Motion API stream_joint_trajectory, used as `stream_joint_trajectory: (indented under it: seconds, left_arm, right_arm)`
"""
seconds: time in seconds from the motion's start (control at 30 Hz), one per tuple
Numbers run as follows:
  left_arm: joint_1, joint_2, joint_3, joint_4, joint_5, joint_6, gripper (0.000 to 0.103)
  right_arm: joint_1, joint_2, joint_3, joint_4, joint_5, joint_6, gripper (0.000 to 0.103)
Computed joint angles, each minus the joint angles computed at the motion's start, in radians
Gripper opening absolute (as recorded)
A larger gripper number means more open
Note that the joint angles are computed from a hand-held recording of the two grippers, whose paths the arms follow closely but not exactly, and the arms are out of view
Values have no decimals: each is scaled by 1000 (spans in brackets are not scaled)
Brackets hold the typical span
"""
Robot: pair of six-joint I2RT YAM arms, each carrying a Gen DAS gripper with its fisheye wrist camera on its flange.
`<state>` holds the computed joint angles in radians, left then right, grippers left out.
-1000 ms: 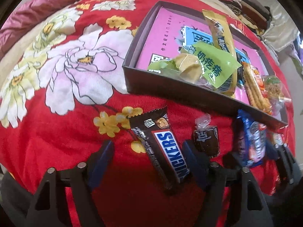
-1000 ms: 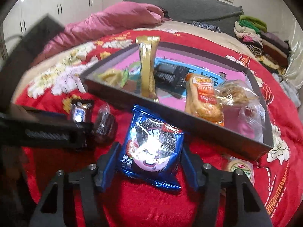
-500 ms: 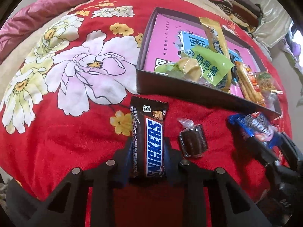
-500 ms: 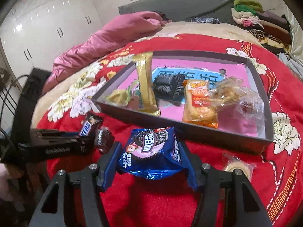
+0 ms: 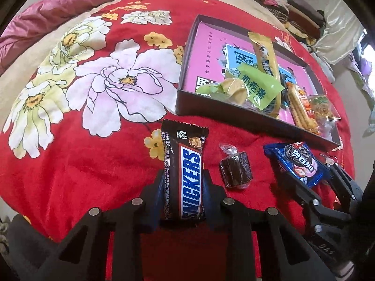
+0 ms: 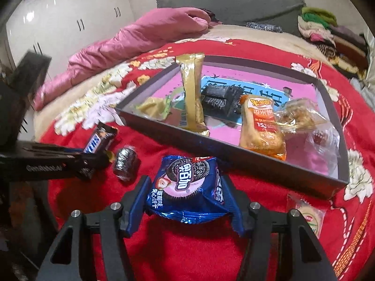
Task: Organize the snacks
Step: 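Grasp the Snickers bar with left while right grasps the blue biscuit bag, then carry the Snickers bar over the tray while right carries the blue biscuit bag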
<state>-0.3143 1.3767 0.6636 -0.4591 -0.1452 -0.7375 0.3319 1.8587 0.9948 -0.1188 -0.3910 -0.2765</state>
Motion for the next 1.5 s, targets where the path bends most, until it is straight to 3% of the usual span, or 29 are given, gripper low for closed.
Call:
stream_joint_trajectory:
  seconds: [0.2,0.6,1.07,1.5]
  left_arm:
    - [-13,-39,27,-47,-29,7,30]
    - [-36,-54,162,-108,-82,46,30]
    - [68,168,322,-32,-28,129,30]
    - [60,279,370,33,-4,152,30]
  right_arm:
    - [-44,-29,8,-39,-128,26,60]
    - [-137,-139,-35,77,-254,99,60]
    - [-256,-42,86,168,-183,173,60]
    - [-127,24,108,167,-55,83,60]
